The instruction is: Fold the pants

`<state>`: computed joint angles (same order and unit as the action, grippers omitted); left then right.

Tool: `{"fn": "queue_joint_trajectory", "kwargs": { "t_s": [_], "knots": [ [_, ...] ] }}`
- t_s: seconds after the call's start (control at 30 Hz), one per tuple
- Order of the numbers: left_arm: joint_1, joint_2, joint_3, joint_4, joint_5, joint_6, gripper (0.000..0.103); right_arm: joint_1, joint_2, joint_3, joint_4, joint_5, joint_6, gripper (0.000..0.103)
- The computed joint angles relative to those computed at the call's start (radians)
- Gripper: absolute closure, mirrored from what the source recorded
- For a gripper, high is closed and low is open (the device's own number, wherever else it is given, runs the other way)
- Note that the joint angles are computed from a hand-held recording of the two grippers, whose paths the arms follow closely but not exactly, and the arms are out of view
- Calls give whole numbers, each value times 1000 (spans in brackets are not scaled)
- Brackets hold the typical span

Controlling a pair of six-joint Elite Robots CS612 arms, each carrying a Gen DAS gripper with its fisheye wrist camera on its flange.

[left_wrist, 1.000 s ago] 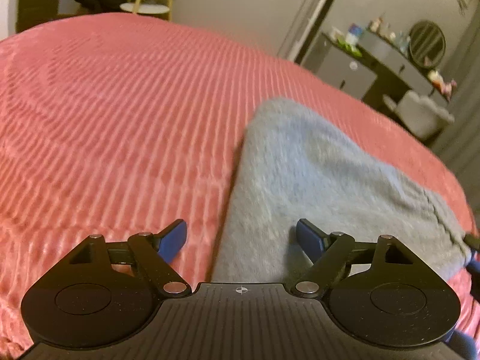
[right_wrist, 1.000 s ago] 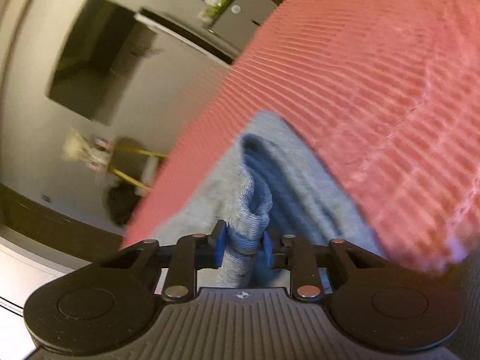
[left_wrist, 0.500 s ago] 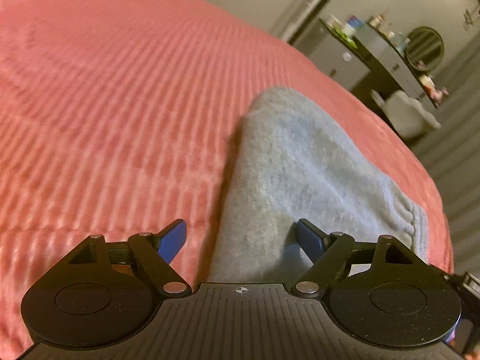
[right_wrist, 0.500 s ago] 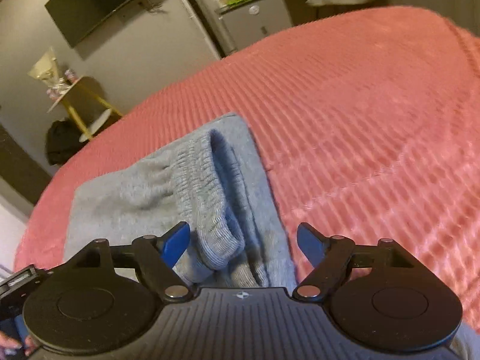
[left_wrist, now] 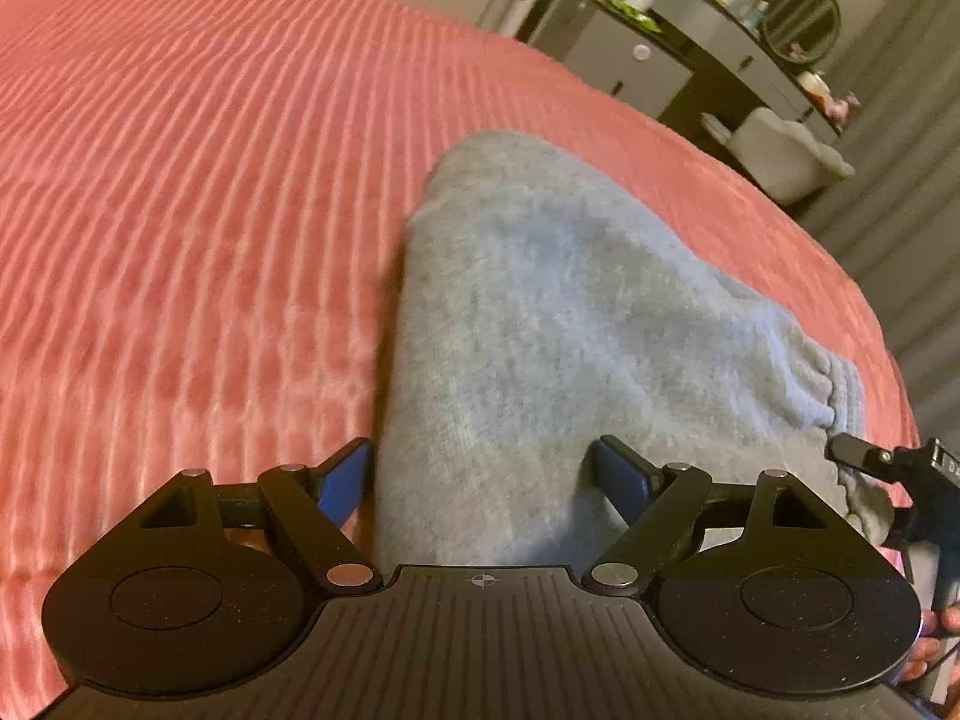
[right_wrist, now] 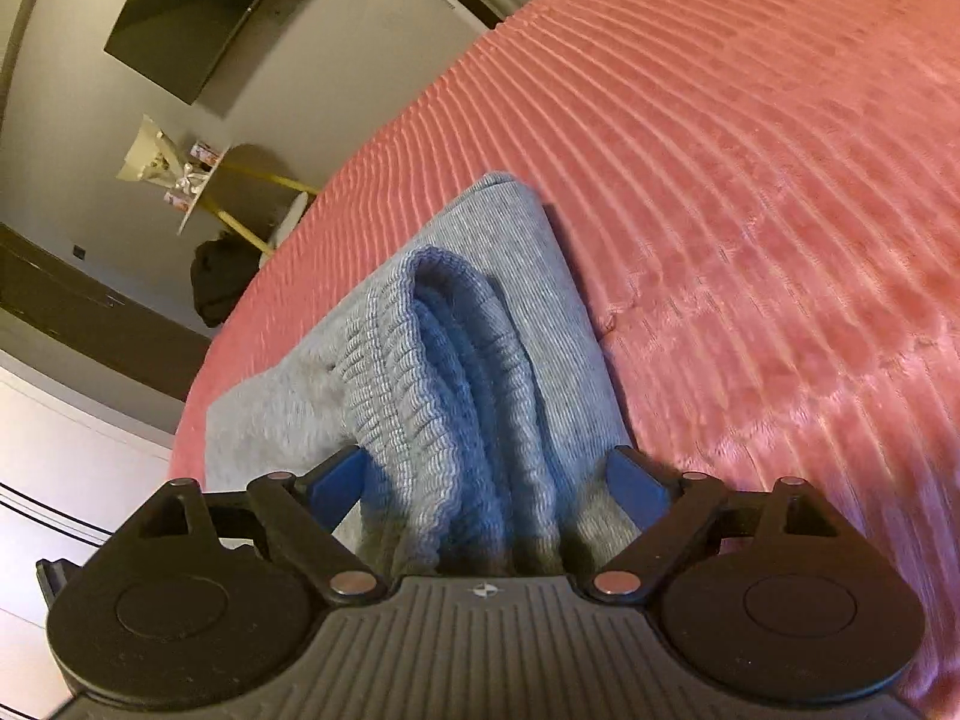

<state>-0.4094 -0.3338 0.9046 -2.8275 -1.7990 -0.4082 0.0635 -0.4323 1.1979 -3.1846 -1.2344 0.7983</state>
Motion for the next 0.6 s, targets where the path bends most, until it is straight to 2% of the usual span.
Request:
{"fn": "queue_joint_trajectory", "kwargs": {
  "t_s": [0.17, 0.23, 0.3, 0.47, 0.6],
  "knots": [
    [3, 8, -4, -16, -27, 17, 20, 9, -4, 10, -26, -20, -18, 26],
    [3, 9, -4, -21, -31, 21, 21, 9, -4, 8, -22, -18, -17, 26],
    [5, 9, -1, -25, -35, 21, 21, 9, -5, 3, -9, -15, -18, 25],
    [6, 17, -18, -16, -40, 20, 20, 11, 6, -37, 49, -6, -32, 15],
    [12, 23, -24, -12, -53, 9, 16, 19, 6, -65, 114, -24, -79, 12]
  ]
}}
